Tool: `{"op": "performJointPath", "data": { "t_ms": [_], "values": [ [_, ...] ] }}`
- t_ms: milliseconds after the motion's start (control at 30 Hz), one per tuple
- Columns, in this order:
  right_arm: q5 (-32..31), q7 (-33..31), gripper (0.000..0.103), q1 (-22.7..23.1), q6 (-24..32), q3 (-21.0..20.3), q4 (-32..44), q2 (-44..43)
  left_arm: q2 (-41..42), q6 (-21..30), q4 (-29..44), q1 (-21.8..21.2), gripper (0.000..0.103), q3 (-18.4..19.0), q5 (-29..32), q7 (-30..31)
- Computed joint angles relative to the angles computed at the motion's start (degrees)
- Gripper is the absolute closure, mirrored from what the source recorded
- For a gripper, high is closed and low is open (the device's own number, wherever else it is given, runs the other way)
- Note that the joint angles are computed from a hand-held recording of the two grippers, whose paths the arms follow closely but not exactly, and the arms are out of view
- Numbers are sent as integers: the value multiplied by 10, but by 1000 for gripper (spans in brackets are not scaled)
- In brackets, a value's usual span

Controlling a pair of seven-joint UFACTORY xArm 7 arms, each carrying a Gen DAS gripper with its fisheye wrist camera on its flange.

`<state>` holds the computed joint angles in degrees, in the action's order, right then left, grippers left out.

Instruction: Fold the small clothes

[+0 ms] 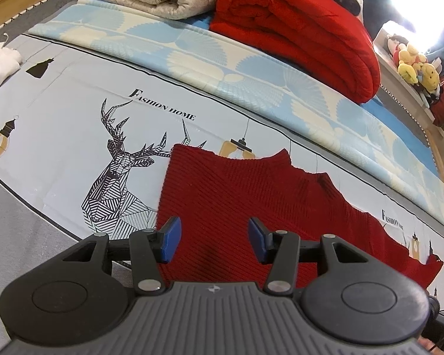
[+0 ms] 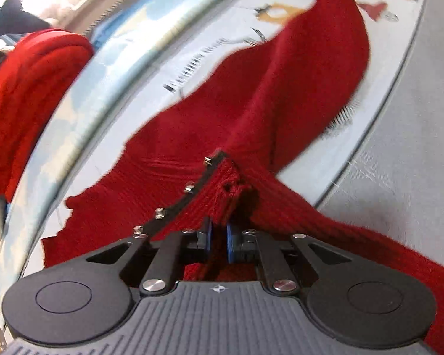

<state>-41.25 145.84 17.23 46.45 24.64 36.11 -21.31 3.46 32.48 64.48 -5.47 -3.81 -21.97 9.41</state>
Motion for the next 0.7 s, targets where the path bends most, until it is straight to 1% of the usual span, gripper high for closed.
{"op": "performJointPath", "data": {
  "t_ms": [100, 167, 233, 267, 333, 400, 433, 467, 567, 600, 667, 700],
  "values": [
    [35, -15, 92, 6, -37, -22, -25, -4, 0, 1, 1, 0, 48, 0, -3, 4],
    [45, -18, 90, 2, -51, -22, -34, -7, 0, 2, 0, 0, 48, 0, -4, 6],
    [53, -37, 88, 1, -45, -19, -34, -19, -1, 2, 1, 0, 48, -1, -4, 5],
    [53, -36, 85, -2, -40, -13, -34, -26, -1, 2, 1, 0, 48, 0, -5, 5],
    [59, -44, 81, -2, -18, -4, -35, -50, -1, 2, 1, 0, 48, -1, -7, 6],
    [60, -56, 63, -5, 4, 6, -36, -74, -2, 3, 1, -1, 46, -1, -8, 6],
    [57, -59, 60, -8, 17, 14, -37, -86, -2, 3, 1, -1, 46, -1, -9, 6],
    [46, -59, 55, -14, 18, 22, -39, -95, -2, 2, 1, -2, 46, -2, -9, 5],
    [16, -71, 54, -25, -14, 34, -53, -114, -2, 2, 2, -5, 46, -3, -8, 2],
    [8, -77, 54, -30, -34, 34, -57, -113, -2, 2, 2, -6, 46, -4, -6, 0],
    [4, -104, 54, -34, -98, 17, -72, -101, -1, 1, 2, -8, 46, -5, -4, -2],
    [24, -123, 54, -30, -128, -1, -84, -93, -1, 1, 2, -9, 46, -6, -3, -4]
  ]
}}
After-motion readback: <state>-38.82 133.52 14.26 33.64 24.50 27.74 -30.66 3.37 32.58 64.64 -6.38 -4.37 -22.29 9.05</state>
